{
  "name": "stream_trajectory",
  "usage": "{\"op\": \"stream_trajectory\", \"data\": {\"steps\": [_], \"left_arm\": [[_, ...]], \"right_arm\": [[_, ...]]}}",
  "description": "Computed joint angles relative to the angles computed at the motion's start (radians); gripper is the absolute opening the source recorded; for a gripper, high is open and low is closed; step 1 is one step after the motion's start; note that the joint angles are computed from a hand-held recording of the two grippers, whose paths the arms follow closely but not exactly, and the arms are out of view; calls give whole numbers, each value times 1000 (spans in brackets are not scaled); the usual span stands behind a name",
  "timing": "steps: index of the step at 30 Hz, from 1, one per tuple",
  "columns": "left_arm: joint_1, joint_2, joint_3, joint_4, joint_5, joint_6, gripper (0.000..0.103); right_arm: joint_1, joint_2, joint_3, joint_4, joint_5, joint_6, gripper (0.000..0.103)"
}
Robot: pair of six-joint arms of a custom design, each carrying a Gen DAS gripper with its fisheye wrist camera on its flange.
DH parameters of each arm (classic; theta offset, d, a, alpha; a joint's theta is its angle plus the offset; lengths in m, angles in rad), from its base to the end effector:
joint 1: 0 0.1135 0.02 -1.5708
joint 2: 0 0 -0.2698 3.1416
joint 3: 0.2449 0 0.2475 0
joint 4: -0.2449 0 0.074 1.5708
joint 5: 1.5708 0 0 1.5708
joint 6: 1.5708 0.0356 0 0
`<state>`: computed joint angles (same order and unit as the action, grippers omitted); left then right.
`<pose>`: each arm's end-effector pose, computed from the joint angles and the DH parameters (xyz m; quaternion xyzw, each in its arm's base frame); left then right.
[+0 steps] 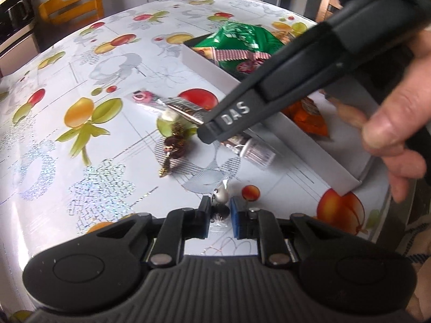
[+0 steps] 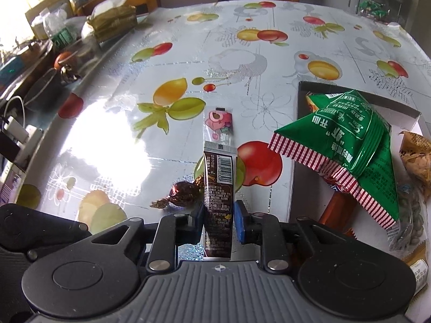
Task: Organize snacks
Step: 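Lift and carry the brown tube and white candy over the box with both grippers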
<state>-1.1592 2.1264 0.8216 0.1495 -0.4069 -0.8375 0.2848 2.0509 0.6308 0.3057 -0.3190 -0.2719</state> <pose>0.1435 -0.2935 0.0292 0.1124 0.9526 -0.0627 0.2756 0.2728 0.0915 0.0276 -0.2988 0.9148 0.1561 0.2224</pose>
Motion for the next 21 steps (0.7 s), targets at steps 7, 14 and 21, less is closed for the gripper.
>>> {"op": "stream_trajectory", "data": {"steps": [7,14,21], "left_arm": [[-9,-31,-5,-47,-30,-57,12],[-16,-70,-2,-92,-72,-84,12],[-21,-91,12,-142,-106,-110,12]], "right_arm": [[-24,-41,-9,-25,-41,7,25],[-40,-99,-31,-36,-82,0,25],[-55,-136,-54,-32,-109,-5,25]]}}
